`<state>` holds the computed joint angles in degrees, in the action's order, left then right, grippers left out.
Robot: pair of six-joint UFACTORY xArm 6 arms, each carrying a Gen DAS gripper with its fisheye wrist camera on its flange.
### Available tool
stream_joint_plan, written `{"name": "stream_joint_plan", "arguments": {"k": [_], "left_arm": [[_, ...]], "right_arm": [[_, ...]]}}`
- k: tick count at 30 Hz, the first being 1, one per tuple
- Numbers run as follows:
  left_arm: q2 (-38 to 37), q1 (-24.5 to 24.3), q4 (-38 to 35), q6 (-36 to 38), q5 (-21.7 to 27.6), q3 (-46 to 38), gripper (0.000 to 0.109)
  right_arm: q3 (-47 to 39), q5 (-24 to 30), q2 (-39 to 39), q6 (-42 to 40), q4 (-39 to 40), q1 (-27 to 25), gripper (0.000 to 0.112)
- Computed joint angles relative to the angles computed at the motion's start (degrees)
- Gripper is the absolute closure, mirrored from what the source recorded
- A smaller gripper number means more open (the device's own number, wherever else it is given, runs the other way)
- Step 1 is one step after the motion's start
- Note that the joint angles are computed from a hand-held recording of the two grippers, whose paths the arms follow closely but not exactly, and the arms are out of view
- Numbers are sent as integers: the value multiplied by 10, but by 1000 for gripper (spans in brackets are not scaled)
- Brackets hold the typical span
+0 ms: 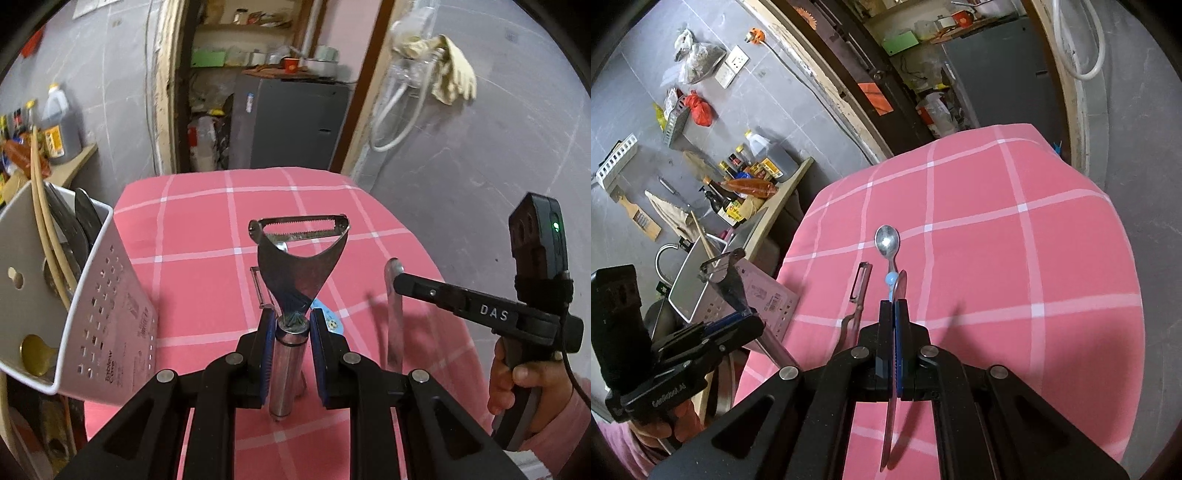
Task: Organize utensils
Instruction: 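Carry the peeler in the left tool and the knife in the right tool to the caddy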
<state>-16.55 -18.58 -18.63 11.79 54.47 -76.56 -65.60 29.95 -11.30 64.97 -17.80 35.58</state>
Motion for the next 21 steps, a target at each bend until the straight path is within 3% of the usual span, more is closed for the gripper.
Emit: {"name": "stream_joint_plan", "arguments": {"k": [9, 21], "left_arm": [[-62, 8, -14, 32, -19, 55, 91], [-78, 32, -52, 57, -9, 38, 91]], "right_arm": [[-15, 66, -22, 112, -139, 44, 111], [-60, 137, -33, 184, -245, 98, 111]]}}
